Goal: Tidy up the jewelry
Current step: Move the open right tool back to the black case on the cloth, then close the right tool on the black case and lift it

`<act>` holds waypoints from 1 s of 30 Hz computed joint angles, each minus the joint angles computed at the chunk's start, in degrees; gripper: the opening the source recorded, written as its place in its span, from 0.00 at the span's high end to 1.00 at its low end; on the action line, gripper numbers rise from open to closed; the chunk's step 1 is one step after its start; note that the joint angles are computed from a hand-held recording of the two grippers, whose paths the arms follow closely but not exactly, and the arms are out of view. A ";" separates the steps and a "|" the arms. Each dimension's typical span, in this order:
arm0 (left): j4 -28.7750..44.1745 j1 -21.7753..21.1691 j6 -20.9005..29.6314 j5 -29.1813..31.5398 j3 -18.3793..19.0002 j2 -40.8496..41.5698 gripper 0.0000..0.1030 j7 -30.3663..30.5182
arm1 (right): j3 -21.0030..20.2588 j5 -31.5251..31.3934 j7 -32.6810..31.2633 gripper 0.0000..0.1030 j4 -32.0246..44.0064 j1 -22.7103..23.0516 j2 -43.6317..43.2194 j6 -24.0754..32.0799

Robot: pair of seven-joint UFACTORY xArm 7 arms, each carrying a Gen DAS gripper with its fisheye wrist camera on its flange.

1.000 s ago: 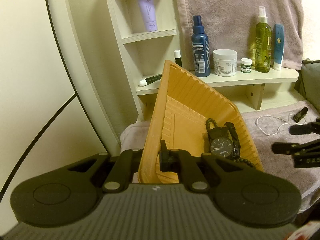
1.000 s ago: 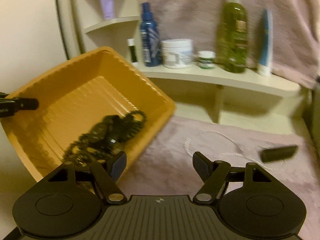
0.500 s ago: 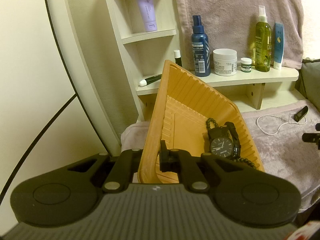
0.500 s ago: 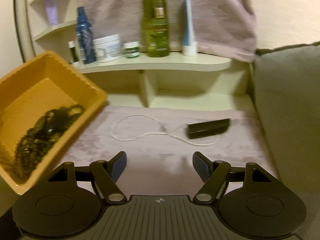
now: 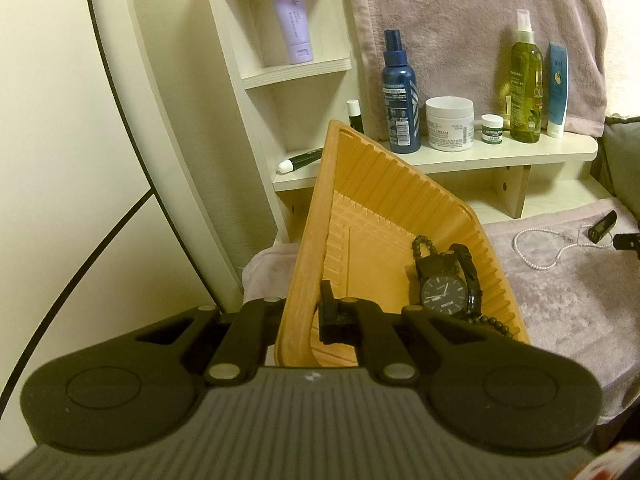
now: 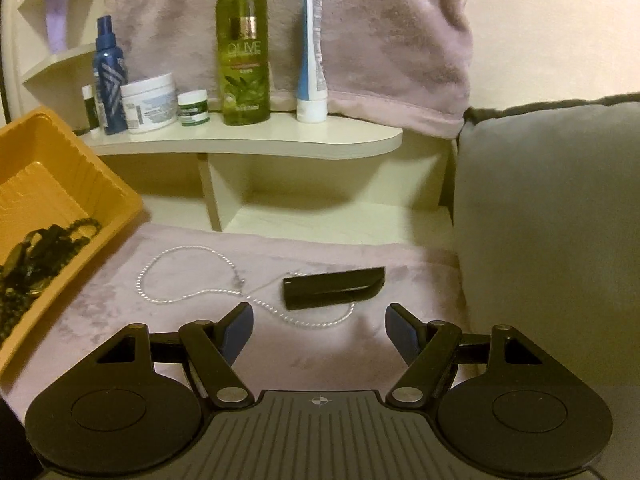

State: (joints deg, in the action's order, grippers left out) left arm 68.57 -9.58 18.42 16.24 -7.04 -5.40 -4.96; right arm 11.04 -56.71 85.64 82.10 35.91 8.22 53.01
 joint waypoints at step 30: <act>0.52 -0.12 0.84 0.38 0.02 0.17 0.94 0.12 | -4.65 5.71 -11.64 0.22 2.87 -2.80 4.76 -8.04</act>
State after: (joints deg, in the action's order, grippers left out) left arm 69.10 -9.70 19.26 16.63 -7.02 -5.23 -4.84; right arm 6.39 -50.99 74.00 84.97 33.11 12.98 44.97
